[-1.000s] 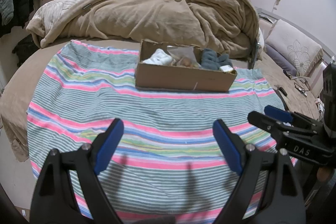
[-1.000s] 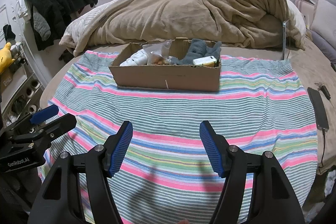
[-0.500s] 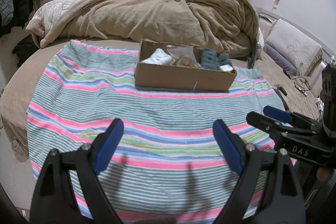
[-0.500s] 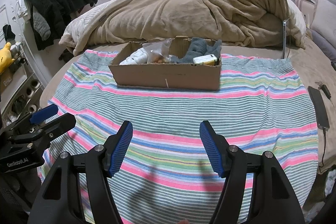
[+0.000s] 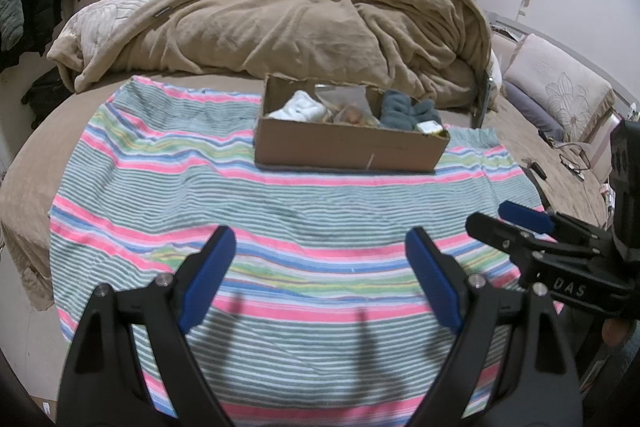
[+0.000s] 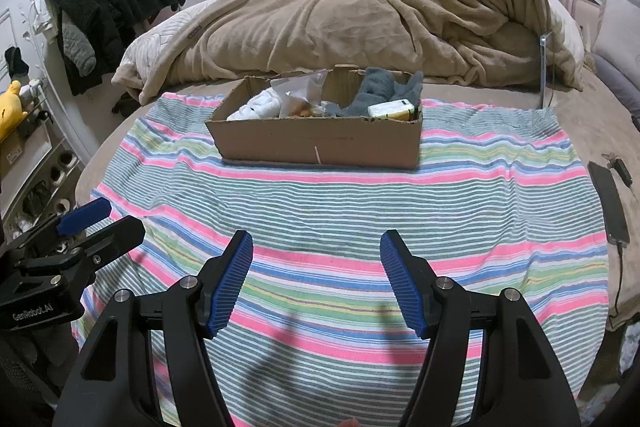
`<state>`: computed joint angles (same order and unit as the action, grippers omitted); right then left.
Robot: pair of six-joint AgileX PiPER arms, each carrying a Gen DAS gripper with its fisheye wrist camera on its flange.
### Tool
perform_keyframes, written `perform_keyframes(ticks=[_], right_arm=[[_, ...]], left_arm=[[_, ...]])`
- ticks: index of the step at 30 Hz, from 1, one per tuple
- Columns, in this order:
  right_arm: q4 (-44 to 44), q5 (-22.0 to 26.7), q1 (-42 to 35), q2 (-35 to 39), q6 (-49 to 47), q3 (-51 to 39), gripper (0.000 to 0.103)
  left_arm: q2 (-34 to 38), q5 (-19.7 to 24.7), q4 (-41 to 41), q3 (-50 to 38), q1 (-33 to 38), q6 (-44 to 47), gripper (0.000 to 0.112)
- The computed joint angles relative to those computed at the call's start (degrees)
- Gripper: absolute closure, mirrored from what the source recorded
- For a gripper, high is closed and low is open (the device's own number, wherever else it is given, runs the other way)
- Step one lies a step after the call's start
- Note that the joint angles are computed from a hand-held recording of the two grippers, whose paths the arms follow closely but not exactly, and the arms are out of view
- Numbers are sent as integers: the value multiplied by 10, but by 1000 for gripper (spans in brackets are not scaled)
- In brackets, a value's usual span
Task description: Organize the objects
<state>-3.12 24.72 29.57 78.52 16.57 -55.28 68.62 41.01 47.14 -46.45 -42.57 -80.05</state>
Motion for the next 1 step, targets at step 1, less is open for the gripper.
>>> perform_keyframes(ticks=[1], right_arm=[[0, 0, 0, 0, 0, 1, 34]], left_arm=[[1, -1, -1, -1, 2, 2, 24]])
